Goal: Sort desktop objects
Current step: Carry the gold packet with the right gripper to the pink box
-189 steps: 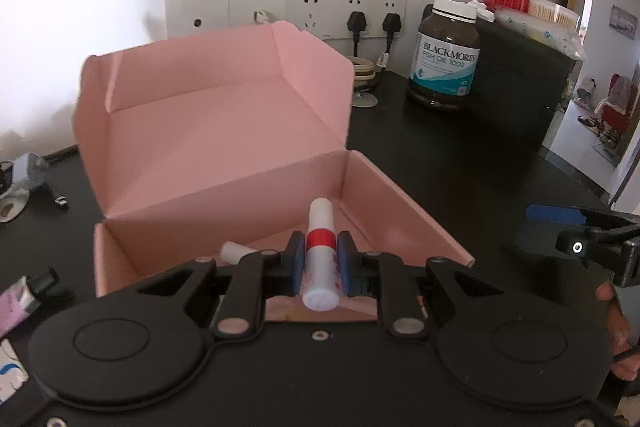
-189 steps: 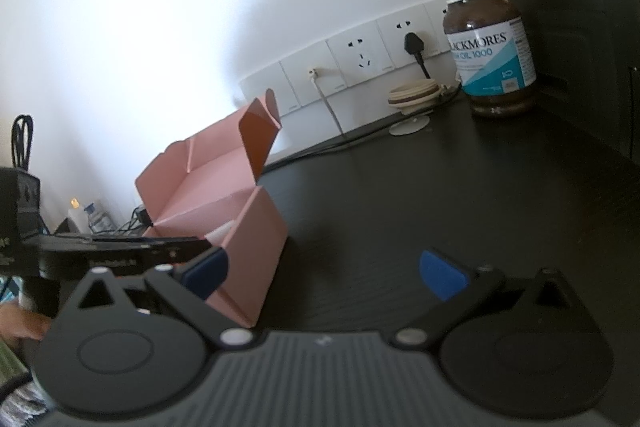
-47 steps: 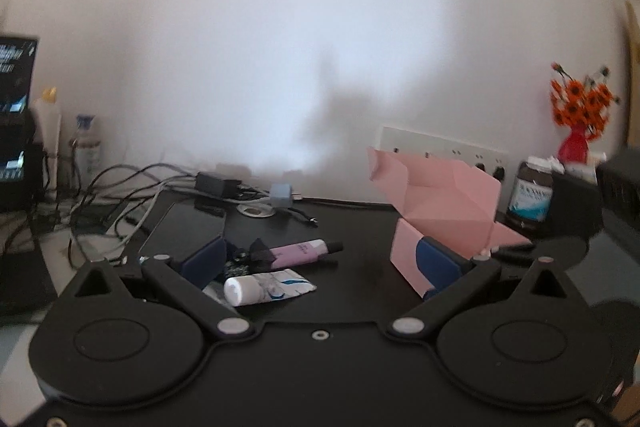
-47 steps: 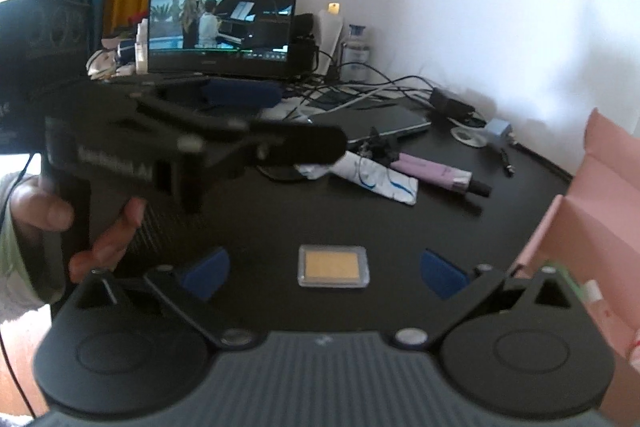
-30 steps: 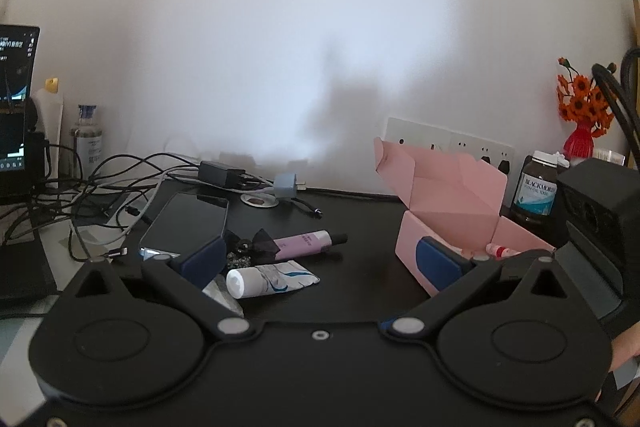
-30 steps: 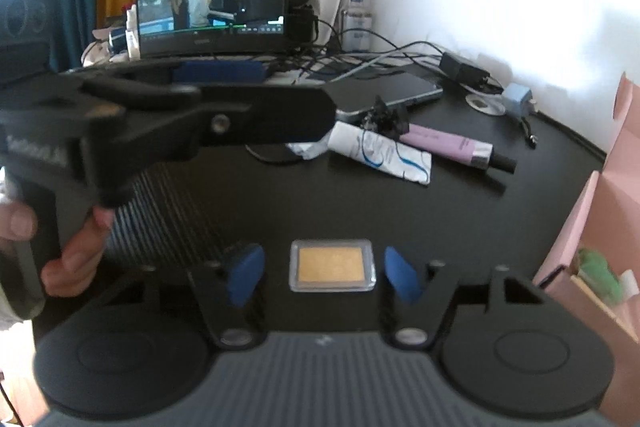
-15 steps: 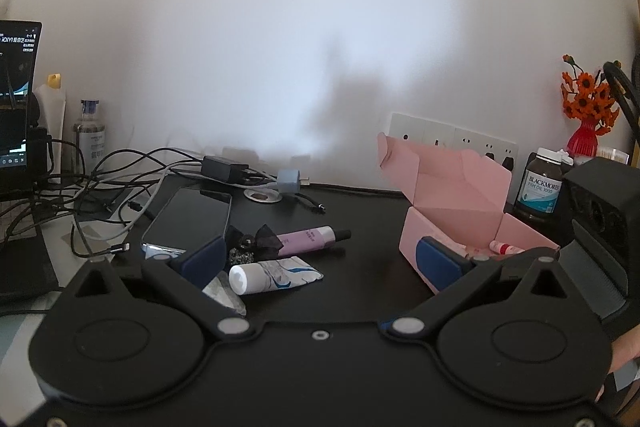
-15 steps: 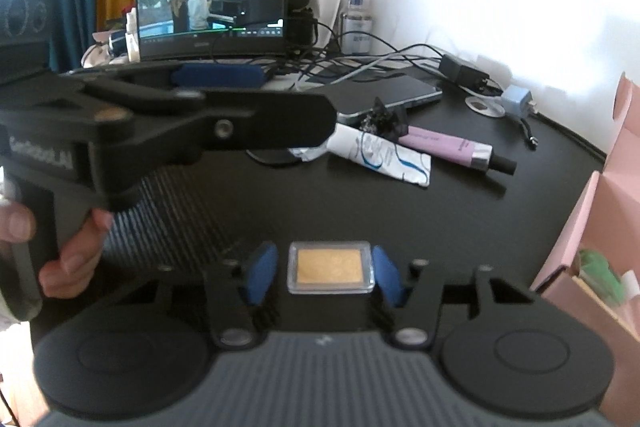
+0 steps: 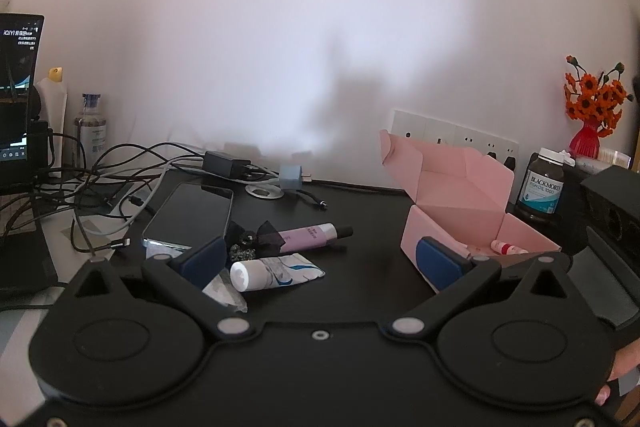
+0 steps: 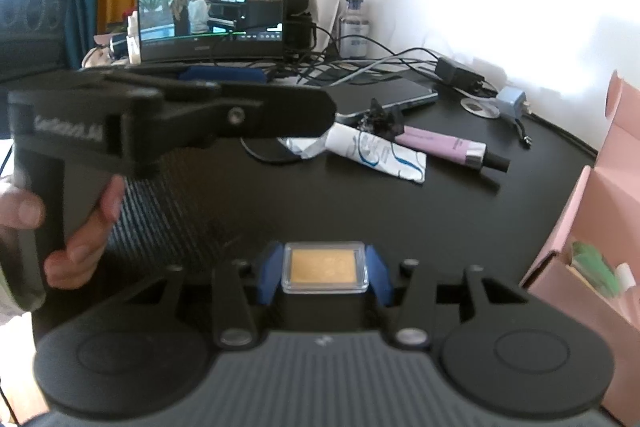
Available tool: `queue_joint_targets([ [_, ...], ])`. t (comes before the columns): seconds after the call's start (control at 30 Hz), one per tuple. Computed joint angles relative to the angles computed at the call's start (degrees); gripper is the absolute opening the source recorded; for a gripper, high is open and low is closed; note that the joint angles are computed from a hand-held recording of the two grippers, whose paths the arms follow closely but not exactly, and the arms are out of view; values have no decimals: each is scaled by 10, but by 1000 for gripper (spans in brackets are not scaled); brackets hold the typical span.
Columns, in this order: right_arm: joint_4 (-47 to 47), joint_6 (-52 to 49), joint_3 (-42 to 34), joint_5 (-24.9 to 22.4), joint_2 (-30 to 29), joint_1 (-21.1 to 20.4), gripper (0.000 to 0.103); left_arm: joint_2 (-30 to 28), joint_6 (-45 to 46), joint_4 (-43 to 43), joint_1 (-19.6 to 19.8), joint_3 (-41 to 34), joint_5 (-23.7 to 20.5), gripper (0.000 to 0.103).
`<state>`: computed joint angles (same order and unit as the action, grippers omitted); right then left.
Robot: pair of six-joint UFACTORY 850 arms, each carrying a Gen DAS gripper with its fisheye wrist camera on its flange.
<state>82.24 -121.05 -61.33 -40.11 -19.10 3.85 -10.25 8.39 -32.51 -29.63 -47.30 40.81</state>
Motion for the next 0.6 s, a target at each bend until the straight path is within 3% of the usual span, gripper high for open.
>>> queue_joint_targets([
  [0.33,2,-7,16,-21,17,-24,45,0,2,-5,-1,1,3,103],
  [0.6,-11,8,25,-45,37,-66,45,-1,22,-22,-5,-2,2,103],
])
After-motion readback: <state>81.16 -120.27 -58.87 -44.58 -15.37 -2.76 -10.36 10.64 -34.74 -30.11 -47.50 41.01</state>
